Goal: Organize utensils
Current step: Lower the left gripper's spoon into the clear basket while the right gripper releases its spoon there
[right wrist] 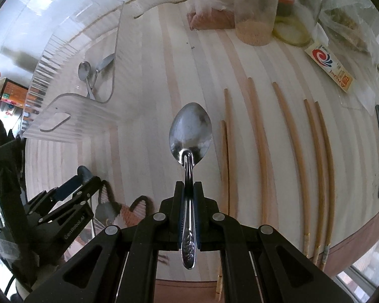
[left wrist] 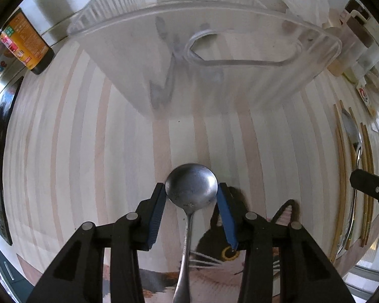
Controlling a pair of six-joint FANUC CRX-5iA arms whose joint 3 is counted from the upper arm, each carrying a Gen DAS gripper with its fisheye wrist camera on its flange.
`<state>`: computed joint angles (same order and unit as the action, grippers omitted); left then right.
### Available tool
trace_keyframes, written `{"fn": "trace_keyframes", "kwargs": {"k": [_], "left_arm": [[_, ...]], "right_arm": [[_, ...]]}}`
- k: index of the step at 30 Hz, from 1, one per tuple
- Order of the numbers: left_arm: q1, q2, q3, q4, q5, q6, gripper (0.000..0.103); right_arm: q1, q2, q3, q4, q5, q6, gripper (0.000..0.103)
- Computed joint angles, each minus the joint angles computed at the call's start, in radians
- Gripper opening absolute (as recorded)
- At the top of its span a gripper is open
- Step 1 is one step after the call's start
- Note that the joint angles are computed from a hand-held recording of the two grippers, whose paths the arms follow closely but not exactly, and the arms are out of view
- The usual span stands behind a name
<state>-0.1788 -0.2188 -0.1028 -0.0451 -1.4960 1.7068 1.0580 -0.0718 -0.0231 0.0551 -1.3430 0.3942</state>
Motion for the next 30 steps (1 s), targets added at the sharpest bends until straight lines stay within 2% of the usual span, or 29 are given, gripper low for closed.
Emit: {"fn": "trace_keyframes", "kwargs": {"k": [12, 17, 21, 24, 27, 30], "left_arm": [[0.088, -0.121, 0.033, 0.070, -0.039, -0.077, 0.038], [0.118, -0.157, 0.081, 0.081, -0.032, -0.081, 0.038], [0.177, -0.166, 0.151, 0.149, -0.002, -0.089, 0.038], [0.222, -0.123, 0.244, 0.232, 0.016, -0.107, 0.038], [0.261, -0.054, 0.335, 0.301, 0.011, -0.120, 0.038], [0.253, 0.063, 0.450, 0.288, 0.012, -0.110, 0.039]], "right_arm": [[0.021, -0.024, 0.017, 0.040, 0.006, -0.015, 0.007], [0.030, -0.032, 0.041, 0.077, 0.014, -0.025, 0.007], [0.036, -0.034, 0.092, 0.118, 0.027, -0.015, 0.007], [0.017, -0.012, 0.165, 0.122, 0.045, 0.022, 0.007], [-0.035, 0.061, 0.300, 0.087, 0.053, 0.103, 0.007], [-0.097, 0.174, 0.459, 0.036, 0.022, 0.191, 0.007]]}}
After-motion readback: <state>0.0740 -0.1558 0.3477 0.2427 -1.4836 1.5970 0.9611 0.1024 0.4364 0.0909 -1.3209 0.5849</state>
